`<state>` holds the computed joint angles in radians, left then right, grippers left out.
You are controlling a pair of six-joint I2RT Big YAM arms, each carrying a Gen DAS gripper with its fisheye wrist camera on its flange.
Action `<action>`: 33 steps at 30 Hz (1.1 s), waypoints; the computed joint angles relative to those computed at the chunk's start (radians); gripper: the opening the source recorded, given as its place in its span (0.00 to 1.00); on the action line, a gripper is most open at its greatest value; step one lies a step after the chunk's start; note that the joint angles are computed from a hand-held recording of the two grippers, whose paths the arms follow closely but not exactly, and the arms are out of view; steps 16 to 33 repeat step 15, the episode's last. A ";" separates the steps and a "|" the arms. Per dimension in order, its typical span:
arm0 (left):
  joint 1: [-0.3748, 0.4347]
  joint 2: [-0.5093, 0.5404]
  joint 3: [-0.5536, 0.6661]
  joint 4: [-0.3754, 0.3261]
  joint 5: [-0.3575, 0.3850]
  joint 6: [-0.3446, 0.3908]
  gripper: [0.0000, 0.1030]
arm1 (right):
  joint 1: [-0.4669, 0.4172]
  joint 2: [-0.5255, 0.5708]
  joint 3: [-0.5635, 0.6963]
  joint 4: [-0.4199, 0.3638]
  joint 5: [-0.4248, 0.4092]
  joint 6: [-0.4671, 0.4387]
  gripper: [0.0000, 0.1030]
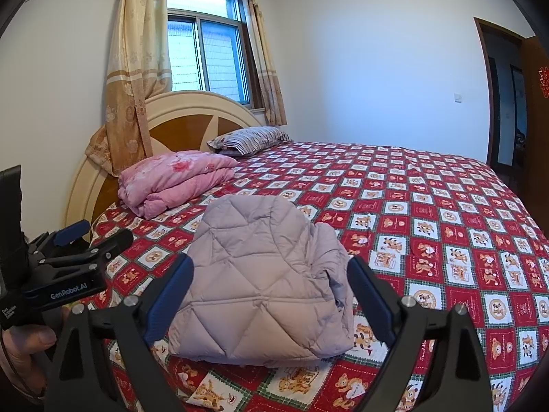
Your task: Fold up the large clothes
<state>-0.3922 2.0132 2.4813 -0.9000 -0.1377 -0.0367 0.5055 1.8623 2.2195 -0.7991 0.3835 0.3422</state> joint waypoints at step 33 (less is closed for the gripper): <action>-0.004 -0.005 -0.035 0.039 0.008 0.045 0.99 | -0.004 -0.009 -0.033 0.006 -0.015 0.015 0.91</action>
